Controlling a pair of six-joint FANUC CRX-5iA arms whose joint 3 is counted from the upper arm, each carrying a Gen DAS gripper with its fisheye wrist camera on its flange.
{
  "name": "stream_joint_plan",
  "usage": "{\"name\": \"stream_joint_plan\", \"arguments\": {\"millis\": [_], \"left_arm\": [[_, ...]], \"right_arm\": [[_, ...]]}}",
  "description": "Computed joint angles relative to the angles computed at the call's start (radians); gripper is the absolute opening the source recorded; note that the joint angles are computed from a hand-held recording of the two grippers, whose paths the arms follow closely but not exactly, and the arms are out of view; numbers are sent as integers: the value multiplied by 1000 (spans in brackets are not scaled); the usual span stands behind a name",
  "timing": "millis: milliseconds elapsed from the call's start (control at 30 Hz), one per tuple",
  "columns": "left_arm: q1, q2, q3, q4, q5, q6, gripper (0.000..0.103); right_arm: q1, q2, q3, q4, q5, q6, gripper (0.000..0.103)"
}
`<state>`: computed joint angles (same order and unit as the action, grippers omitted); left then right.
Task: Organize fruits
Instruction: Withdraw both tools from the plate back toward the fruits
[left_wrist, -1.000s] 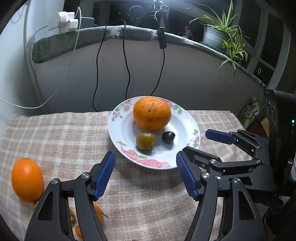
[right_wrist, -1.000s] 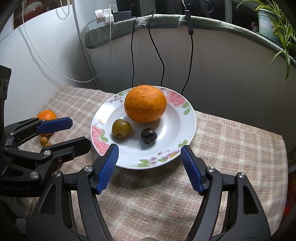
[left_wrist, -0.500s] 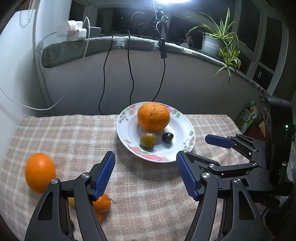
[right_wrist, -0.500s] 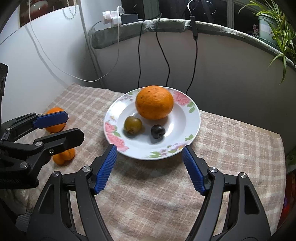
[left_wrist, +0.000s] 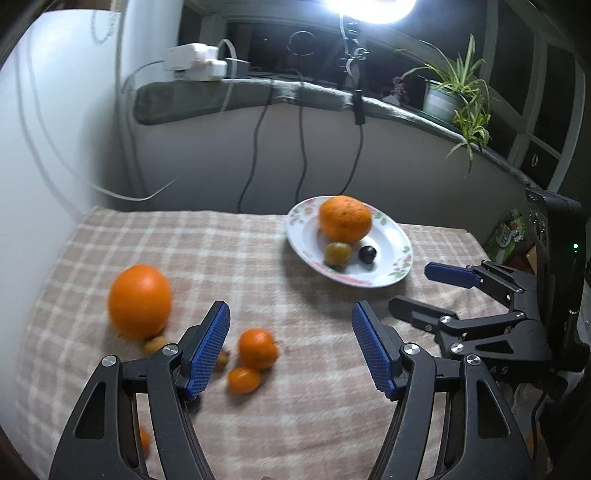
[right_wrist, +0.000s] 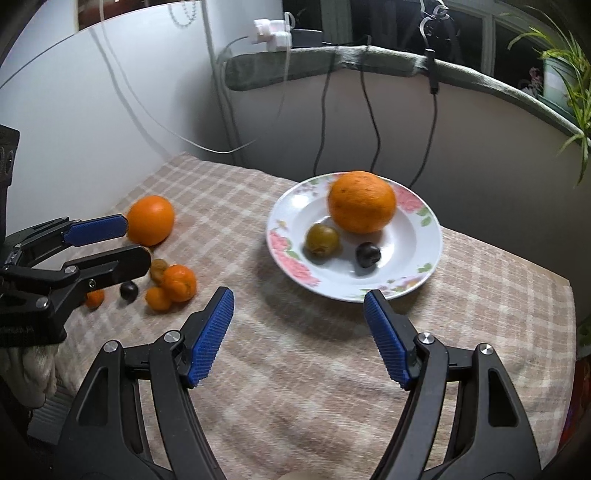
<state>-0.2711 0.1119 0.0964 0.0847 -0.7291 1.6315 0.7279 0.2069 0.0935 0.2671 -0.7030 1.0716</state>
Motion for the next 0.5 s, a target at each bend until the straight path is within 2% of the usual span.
{"name": "stream_joint_plan", "arguments": {"millis": [267, 500], "left_arm": [[43, -94, -97, -58, -13, 55, 68], [95, -179, -189, -94, -26, 98, 68]], "right_arm": [[27, 5, 11, -34, 0, 61, 76], [49, 26, 52, -115, -28, 149, 76]]}}
